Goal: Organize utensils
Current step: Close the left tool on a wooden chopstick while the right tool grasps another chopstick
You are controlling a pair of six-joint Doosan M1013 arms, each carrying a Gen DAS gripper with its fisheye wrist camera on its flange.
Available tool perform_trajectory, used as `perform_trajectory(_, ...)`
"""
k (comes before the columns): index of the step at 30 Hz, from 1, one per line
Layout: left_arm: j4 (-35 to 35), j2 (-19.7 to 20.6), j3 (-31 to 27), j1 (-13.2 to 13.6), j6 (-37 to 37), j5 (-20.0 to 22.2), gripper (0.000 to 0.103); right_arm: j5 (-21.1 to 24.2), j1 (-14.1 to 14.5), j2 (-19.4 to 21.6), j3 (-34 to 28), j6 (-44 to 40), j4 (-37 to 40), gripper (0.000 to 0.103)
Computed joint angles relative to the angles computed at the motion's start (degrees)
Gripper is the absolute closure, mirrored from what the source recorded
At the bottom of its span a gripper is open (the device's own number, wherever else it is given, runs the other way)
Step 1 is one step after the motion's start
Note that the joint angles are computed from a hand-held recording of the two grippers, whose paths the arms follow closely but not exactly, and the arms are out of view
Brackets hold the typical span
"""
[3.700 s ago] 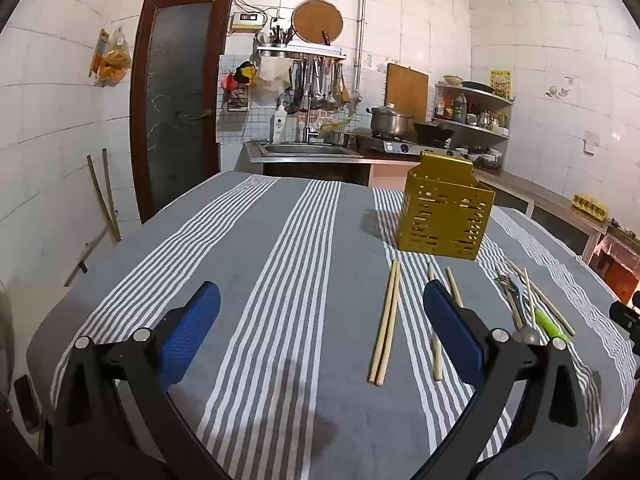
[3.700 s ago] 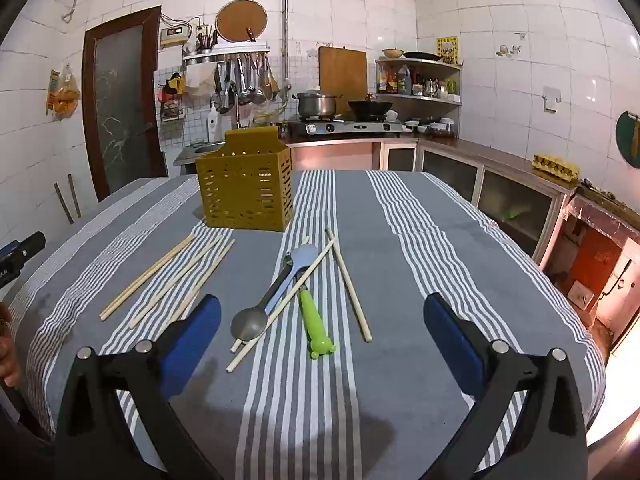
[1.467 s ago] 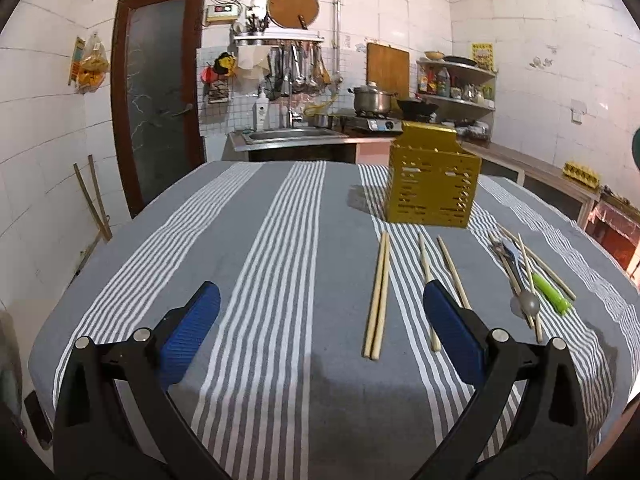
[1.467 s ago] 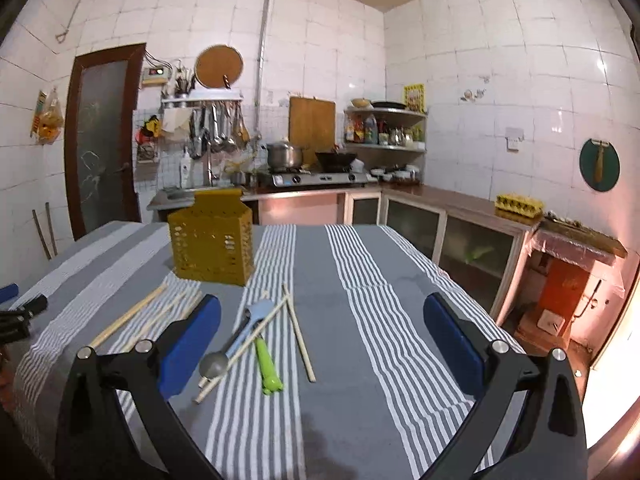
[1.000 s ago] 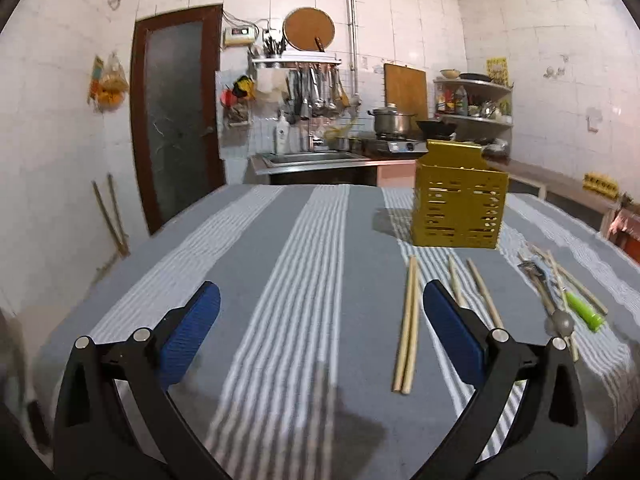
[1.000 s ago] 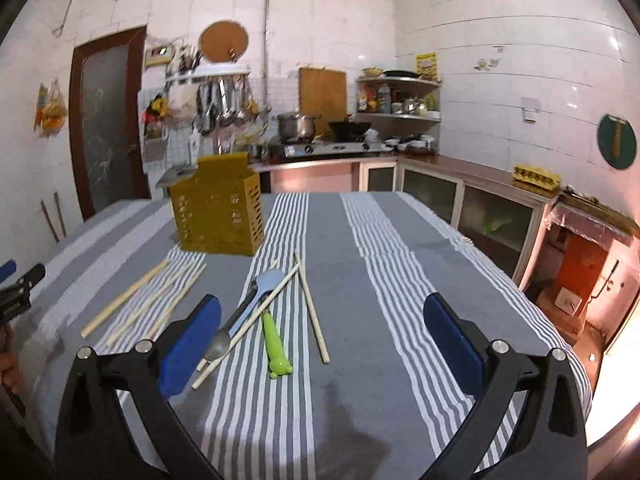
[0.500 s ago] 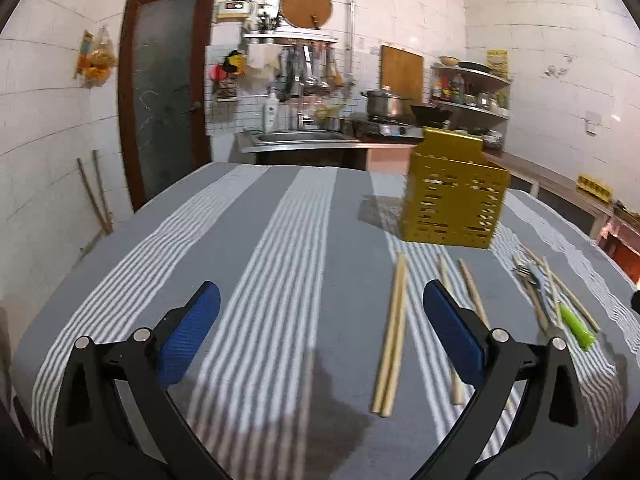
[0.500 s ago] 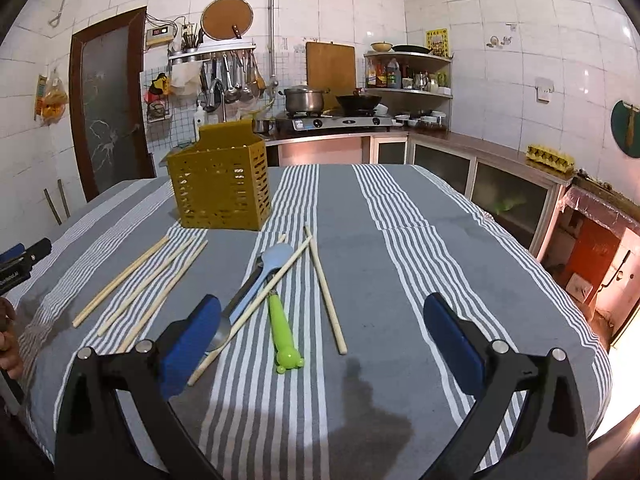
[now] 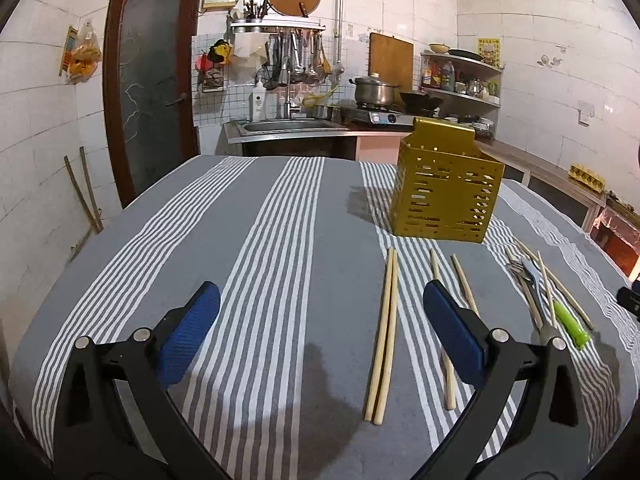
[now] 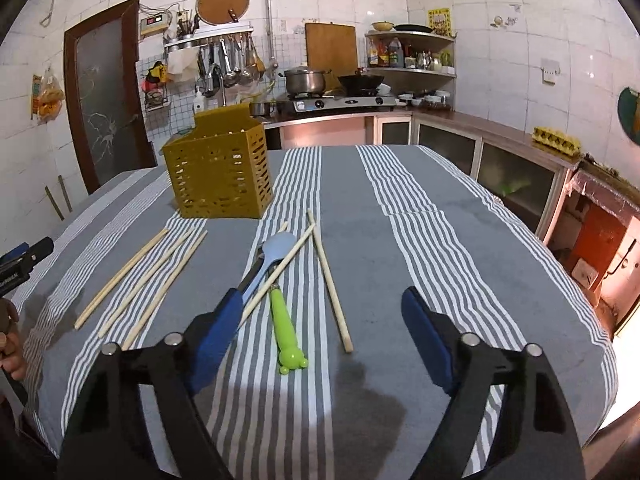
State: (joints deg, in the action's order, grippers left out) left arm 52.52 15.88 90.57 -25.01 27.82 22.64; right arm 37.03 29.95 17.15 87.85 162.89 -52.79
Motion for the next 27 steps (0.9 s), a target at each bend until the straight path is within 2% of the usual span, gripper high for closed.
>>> perform_trajectory(2, -0.36, 0.16, -0.34, 0.01, 1.17, -0.07, 0.005, -0.30, -0.22, 0.35, -0.38, -0.50, 1.05, 0.035)
perform_trajectory(6, -3.79, 0.44, -1.00, 0.24, 5.77, -0.57, 0.005, -0.99, -0.68, 1.32, -1.70, -3.41, 4.72, 0.038)
perform_trajectory(9, -2.74, 0.66, -1.28, 0.36, 4.48, -0.22, 0.005, -0.96, -1.04, 2.27, -3.19, -6.82, 8.41, 0.040)
perform_trajectory(14, -8.03, 1.78, -2.88, 1.15, 8.85, 0.47, 0.005, -0.04, -2.17, 4.09, -6.17, -14.33, 15.91, 0.055)
perform_trajectory(23, -17.22, 4.76, -6.91, 1.77, 19.01, 0.91, 0.008, 2.92, -4.04, 8.28, -12.47, -23.23, 25.33, 0.058)
perform_trajectory(27, -20.40, 5.90, -8.36, 1.91, 23.34, 1.18, 0.008, 4.30, -4.42, 9.86, -14.42, -23.74, 26.34, 0.059)
